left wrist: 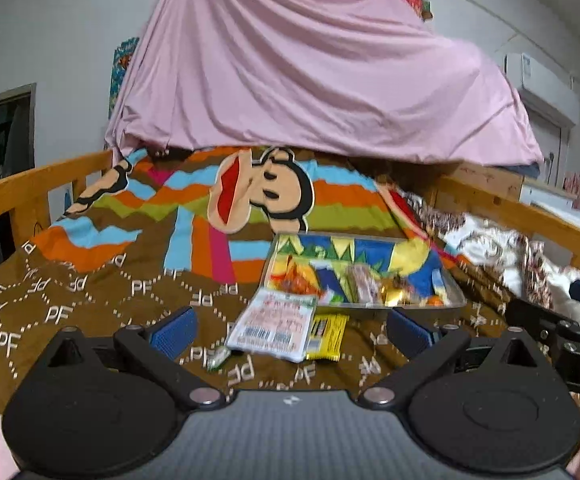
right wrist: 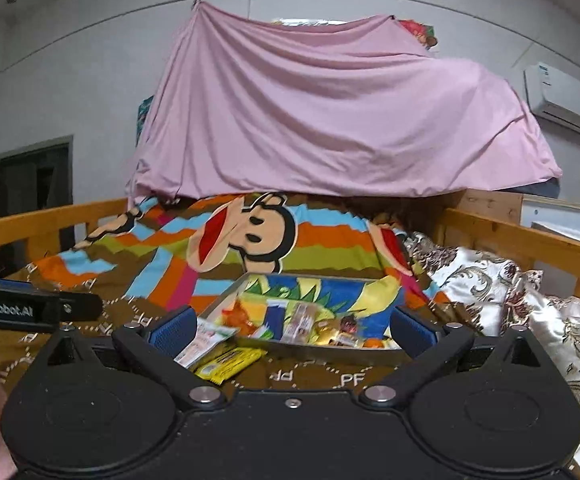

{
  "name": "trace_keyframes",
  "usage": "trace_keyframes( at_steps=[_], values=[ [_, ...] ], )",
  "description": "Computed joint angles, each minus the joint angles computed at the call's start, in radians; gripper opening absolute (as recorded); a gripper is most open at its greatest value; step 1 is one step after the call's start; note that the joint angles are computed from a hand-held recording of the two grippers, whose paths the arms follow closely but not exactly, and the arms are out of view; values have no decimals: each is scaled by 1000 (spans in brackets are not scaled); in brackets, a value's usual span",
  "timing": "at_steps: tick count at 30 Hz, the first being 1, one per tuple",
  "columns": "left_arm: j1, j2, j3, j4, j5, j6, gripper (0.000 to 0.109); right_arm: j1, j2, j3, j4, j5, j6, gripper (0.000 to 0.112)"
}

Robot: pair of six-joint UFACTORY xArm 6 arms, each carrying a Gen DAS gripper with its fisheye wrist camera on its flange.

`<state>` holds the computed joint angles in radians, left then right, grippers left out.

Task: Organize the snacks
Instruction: 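Move both grippers back toward the remaining snacks on the bedspread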

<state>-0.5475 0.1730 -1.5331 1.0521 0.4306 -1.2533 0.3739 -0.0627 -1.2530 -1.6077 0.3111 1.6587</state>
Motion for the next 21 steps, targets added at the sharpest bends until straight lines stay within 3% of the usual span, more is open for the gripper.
trace_keyframes(
  at_steps=[7,21],
  values=[
    [-19,-7,10,-26,66,37,103,10,14,14,140,3,-145,102],
    [1,50,-72,-282,197,137,103,11,79,-11,441,14,-416,102]
  ],
)
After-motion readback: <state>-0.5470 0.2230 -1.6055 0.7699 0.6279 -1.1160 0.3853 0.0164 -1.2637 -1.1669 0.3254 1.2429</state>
